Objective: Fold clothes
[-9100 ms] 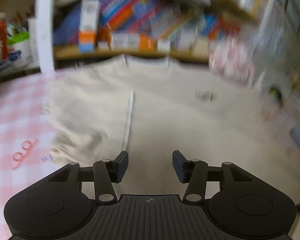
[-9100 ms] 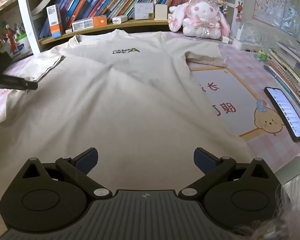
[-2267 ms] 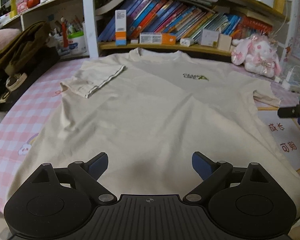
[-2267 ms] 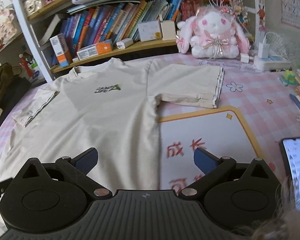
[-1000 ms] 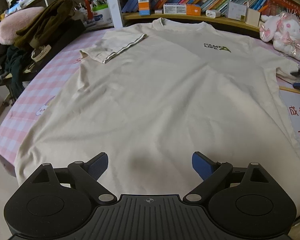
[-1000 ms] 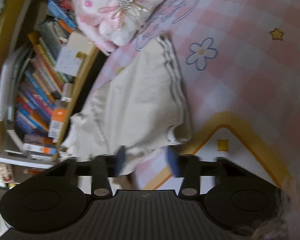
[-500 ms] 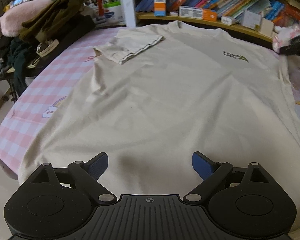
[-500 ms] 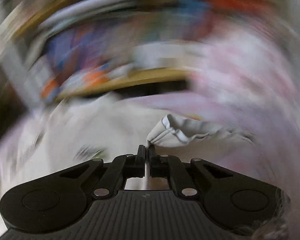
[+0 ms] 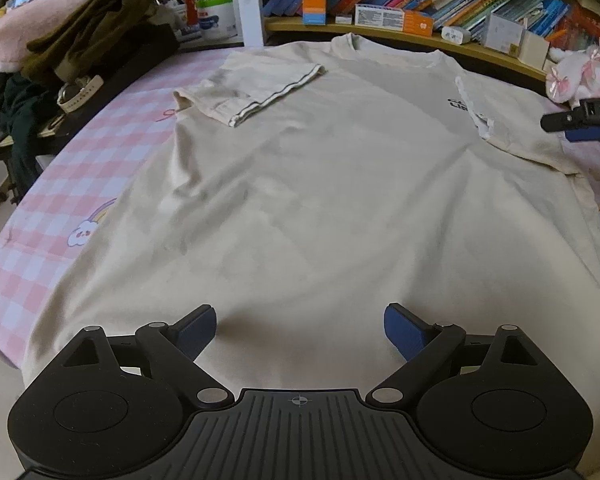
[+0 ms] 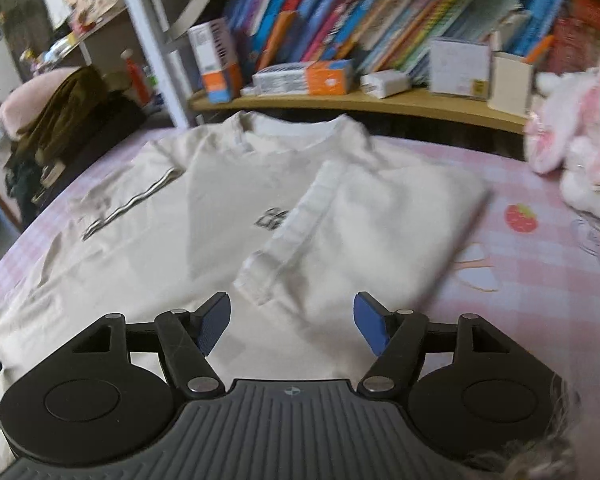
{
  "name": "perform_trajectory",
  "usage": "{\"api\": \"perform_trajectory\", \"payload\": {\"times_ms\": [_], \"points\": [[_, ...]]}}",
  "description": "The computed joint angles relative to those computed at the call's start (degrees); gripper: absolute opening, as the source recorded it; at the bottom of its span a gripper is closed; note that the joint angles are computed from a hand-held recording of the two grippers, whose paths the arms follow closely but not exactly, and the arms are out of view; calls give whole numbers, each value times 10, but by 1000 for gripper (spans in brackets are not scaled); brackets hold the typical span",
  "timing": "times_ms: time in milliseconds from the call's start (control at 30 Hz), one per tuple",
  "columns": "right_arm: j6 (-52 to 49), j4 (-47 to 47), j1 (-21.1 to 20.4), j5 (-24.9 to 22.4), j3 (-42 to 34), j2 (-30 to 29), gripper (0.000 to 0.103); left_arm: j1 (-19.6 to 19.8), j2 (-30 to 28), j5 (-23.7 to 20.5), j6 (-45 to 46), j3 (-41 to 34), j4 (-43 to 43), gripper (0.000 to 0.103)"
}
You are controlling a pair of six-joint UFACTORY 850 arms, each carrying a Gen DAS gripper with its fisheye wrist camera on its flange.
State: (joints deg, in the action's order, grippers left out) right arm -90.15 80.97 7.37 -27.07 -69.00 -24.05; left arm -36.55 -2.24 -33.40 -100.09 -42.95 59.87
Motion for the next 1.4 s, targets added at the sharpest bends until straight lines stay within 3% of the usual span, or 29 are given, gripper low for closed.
{"api": "perform_trajectory", "payload": {"times_ms": [167,267,333,367,433,533,633,667,700,767,867,967,1133,1267,1367,1400], "points": [[-21,-2,11,-5,-27,-17,65,-6,-3,-9,0,-5,0,93],[-6,-45,42,30,-53,-41,61,-12,1,-24,-7,-4,1,93],[36,-105,62,65,-69,-58,41,-13,5,-32,-14,-1,-3,93],[38,-114,68,85,-71,-65,15,-13,7,-35,-18,1,-6,93],[-8,-60,65,83,-61,-58,7,-12,12,-41,-24,6,-12,93],[-121,15,53,27,-37,-37,7,-6,13,-38,-26,8,-20,93],[-44,-90,54,14,-53,-50,9,-5,11,-33,-24,6,-11,93],[-21,-106,53,15,-59,-56,19,-6,10,-33,-23,5,-5,93],[-18,-99,50,6,-61,-56,39,-7,11,-32,-22,6,-1,93],[-20,-73,42,-14,-64,-56,57,-7,11,-30,-17,7,-3,93],[-9,-22,34,-37,-97,-70,57,-2,15,-32,-16,12,-11,93],[121,-111,55,28,-166,-112,57,2,22,-35,-15,18,-18,93],[421,-361,81,94,-280,-189,48,10,36,-39,-13,33,-32,93],[639,-583,95,104,-325,-229,27,22,47,-38,-13,43,-38,93],[643,-568,94,137,-304,-216,6,29,50,-35,-10,46,-36,93],[600,-514,94,157,-291,-206,5,30,49,-32,-6,46,-37,93]]}}
